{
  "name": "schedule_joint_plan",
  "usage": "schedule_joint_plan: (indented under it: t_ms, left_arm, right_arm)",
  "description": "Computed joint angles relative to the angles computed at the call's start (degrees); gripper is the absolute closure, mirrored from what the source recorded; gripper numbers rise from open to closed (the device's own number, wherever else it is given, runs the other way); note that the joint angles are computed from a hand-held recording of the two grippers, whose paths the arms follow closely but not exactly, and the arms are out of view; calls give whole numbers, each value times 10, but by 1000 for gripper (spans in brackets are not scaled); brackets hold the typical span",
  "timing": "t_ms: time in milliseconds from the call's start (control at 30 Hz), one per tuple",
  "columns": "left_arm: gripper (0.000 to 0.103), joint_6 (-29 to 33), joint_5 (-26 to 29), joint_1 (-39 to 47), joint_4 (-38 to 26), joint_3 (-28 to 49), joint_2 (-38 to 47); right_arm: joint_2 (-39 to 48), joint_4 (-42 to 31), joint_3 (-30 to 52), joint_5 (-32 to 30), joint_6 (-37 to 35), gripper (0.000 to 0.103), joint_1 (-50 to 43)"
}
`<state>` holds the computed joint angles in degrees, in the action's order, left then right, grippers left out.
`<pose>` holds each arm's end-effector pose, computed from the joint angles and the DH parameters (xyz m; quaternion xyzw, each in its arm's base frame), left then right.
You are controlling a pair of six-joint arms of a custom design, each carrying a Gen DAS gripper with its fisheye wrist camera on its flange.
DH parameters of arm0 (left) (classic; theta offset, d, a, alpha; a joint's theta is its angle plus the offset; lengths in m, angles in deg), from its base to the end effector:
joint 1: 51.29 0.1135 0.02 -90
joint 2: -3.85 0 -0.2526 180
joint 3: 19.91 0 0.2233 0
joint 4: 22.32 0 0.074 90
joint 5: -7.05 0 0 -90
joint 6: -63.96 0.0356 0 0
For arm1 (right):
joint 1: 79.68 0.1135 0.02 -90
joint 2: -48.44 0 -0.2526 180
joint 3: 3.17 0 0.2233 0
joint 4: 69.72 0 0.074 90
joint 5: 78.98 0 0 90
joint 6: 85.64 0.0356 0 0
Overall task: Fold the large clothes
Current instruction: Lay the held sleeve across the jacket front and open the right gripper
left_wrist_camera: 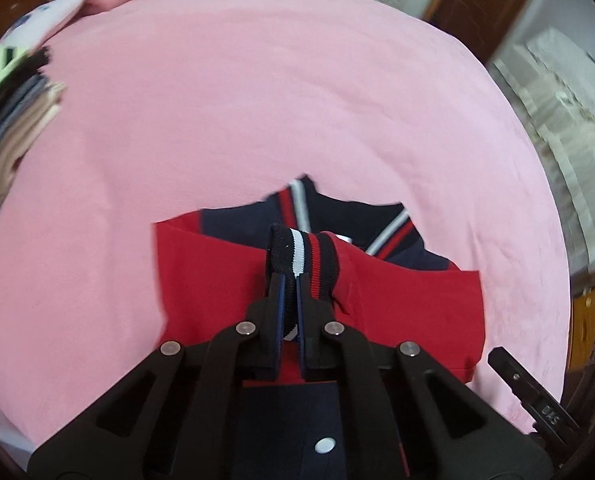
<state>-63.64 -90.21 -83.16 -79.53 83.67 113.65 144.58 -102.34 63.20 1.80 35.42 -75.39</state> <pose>0.3221 -0.1949 0.2292 -0.0631 0.9693 -0.0800 0.2236 0.2902 0.0275 0.1571 0.2054 0.9461 0.1466 0.2029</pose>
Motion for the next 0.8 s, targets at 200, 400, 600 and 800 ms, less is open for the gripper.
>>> schedule_joint_plan:
  t_ms: [200,400,600,800]
  left_arm:
    - [100,-7,-23,46,-22,-71,-16]
    - [99,-11,-41,54,-101,-24,35]
    - [90,45,21,26,-58,-9,30]
    - [90,24,25,32,-95,30,114]
  right_arm:
    - [21,4,28,2,-1,31,2]
    - [51,-27,83,-17,-15,38,10]
    - [90,-3,131,-127,-61,66,38]
    - [209,-91,231,-66,-75,92,63]
